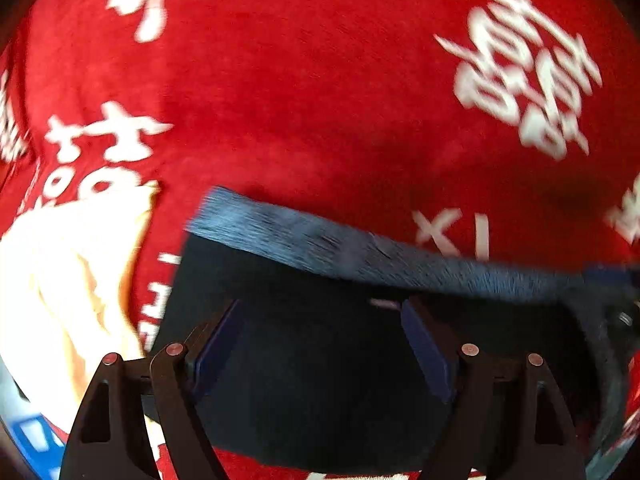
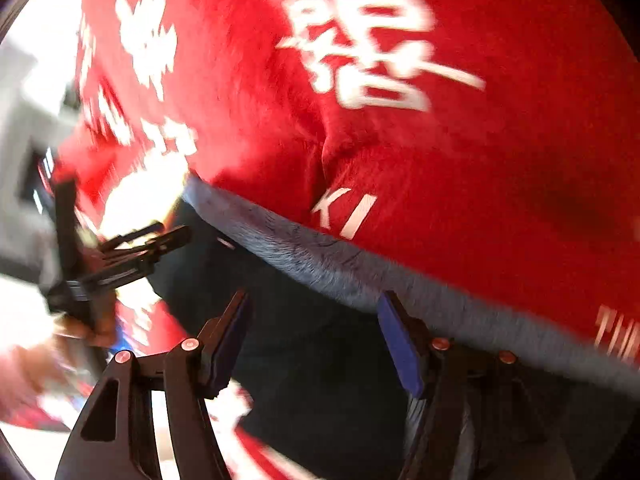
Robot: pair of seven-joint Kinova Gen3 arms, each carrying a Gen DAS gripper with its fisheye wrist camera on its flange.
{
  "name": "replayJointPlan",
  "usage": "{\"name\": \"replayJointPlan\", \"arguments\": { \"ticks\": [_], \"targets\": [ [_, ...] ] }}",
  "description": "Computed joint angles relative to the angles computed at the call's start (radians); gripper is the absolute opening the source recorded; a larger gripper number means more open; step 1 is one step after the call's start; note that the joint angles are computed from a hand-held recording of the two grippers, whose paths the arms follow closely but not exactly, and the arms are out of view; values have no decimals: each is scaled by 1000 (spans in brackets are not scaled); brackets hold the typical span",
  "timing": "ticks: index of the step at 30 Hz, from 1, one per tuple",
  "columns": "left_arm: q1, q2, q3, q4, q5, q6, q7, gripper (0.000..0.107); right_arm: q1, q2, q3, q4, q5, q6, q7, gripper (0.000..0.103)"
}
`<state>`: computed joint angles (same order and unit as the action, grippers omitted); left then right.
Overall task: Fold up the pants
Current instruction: 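Fold the held edge over onto the trousers with both grippers, then open them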
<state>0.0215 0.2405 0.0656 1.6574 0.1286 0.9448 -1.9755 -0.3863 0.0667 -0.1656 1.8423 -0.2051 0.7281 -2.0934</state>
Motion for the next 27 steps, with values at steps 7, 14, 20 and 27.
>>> {"name": "replayJointPlan", "arguments": {
  "ticks": [7,14,20,27],
  "targets": [
    [64,56,19,38,6,-71,63,81,-9,175,10,-101,100,138,81,9],
    [175,146,-7,-36,-136,-103,228,82,70,213,37,-78,-6,99,110,11],
    [97,130,2,-113,-101,-13,206,81,71,104,76,-21,-63,68,91,30],
    [166,208,-58,-162,-251,-57,373,90,89,164,10,-26,-143,18,196,29]
  ]
}}
